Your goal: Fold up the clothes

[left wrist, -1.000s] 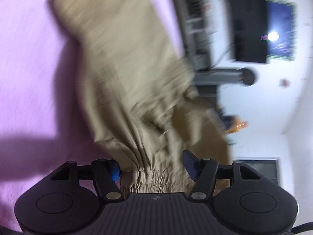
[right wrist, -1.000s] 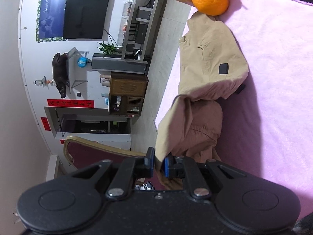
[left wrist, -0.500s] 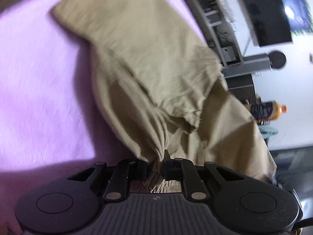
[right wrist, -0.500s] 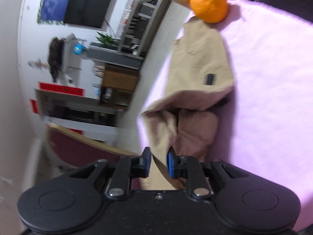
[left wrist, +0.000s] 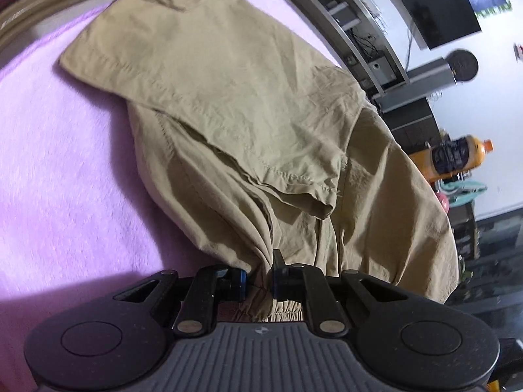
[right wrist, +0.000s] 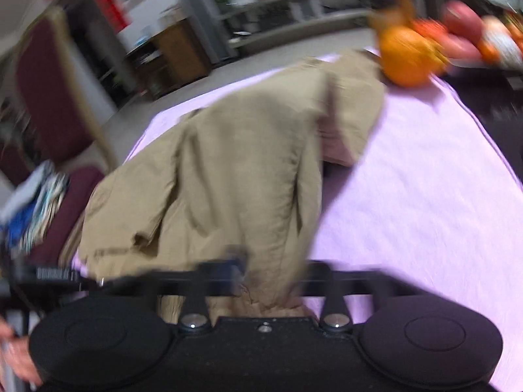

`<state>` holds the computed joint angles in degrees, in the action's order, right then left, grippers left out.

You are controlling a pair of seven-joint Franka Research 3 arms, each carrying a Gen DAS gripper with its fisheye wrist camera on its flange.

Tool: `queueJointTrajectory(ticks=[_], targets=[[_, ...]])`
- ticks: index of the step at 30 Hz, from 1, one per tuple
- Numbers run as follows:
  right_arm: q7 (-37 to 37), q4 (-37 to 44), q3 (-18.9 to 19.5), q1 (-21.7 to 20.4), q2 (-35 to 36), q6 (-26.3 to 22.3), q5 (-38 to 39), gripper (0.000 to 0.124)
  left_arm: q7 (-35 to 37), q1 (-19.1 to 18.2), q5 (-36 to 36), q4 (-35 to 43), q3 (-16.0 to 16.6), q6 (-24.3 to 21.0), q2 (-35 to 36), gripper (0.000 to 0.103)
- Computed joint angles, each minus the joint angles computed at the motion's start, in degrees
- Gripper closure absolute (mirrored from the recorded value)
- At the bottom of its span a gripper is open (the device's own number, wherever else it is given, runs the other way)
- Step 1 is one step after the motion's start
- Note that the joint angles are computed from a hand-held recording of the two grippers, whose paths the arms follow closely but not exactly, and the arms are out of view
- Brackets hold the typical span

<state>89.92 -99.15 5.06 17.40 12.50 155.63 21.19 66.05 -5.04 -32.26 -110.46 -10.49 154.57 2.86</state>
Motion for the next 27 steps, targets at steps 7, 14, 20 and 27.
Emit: queueJointTrajectory(ticks=[7, 14, 20, 27], targets=[[7.7, 10.7, 0.4, -0.7, 1.2, -12.4, 5.7, 0.115, 1.2, 0.9, 8.4, 10.0, 1.3, -5.9, -0.6, 0.094], [14.1, 24.9, 2.3, -2.4, -2.6, -9.6, 15.4, 0.116, 6.7, 0.8, 3.8, 21.1, 2.0, 0.1, -7.7, 0.094], [-1.7, 12.2, 0.6, 0.0, -21.2, 3.6, 30.3, 0.116, 14.9, -7.9, -4.4, 13.1, 6.8, 11.4, -21.6, 0.094], [-12.6, 6.5, -4.3, 8.8, -30.9, 8.7, 35.1, 0.116, 20.3, -19.4, -3.4, 11.3, 11.5, 19.0, -26.4, 0.091]])
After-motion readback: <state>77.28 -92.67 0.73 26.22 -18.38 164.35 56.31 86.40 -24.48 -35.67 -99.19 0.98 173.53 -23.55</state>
